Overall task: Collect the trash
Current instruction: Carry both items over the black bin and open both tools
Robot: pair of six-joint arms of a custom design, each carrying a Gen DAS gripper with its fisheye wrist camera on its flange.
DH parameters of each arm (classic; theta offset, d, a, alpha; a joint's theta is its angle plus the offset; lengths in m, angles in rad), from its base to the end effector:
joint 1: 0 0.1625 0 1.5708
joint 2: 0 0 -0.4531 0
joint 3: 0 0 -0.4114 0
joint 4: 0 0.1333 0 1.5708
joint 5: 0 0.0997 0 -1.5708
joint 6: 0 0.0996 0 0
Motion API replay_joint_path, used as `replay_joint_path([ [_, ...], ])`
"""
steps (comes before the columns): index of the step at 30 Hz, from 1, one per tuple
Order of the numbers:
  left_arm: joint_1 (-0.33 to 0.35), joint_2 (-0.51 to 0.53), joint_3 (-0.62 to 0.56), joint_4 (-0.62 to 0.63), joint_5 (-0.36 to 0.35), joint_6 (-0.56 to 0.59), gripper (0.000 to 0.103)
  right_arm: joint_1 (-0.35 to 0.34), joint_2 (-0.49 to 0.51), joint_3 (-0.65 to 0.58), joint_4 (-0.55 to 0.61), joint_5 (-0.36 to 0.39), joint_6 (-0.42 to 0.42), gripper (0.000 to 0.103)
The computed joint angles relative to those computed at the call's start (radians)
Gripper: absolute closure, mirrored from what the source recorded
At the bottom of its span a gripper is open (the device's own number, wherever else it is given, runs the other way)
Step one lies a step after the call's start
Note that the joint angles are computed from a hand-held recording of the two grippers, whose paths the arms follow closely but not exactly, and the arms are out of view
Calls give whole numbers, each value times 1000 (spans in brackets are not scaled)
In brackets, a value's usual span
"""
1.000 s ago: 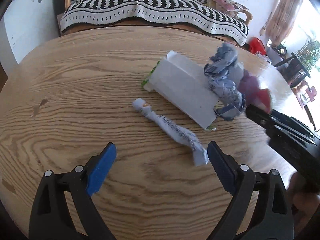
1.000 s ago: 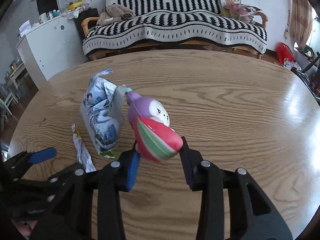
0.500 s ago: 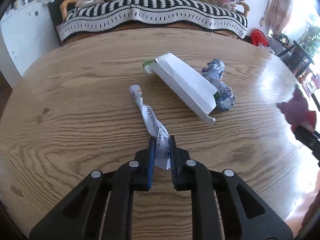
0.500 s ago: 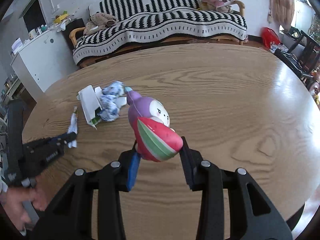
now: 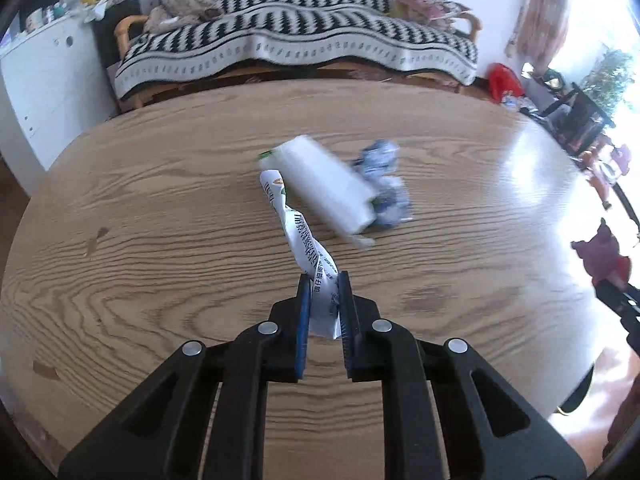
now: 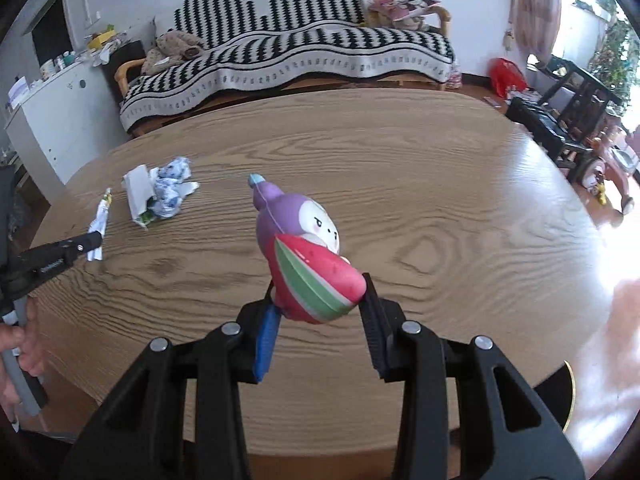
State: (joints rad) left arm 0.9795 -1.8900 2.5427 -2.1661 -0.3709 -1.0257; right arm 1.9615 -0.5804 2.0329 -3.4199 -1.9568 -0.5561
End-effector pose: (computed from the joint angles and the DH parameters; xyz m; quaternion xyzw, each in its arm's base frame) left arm 0.0305 -0.3603 0.3011 -0.1620 0.8091 -0.3918 0.4069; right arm 0.3000 -0.4767 -0.0442 0.4051 -0.8736 0.1772 0.2034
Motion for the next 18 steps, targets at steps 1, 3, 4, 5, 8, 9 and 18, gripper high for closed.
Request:
replay_joint_path([
  [1, -17, 13, 0, -6, 1, -1, 90, -11, -17, 15, -13, -1, -3, 65],
  [3, -59, 58, 2, -58, -3, 17, 90, -32, -50, 39, -42, -7, -6, 65],
  [4, -83, 91, 5, -110, -10, 41, 90, -40, -63, 48, -52, -8, -7, 65],
  [5, -99, 117, 7, -148, -15, 56, 90, -52, -82, 58, -61, -7, -10, 65],
  [8, -154, 232, 17, -353, -39, 162, 90, -94, -144, 101, -100, -6, -18, 65],
  [9, -167, 278, 16, -425, -50, 207, 90, -109, -163, 114, -116, -5, -21, 65],
  [18, -239, 725, -71, -1035, -250, 573, 90, -280, -342, 231, -191, 13, 42, 65],
])
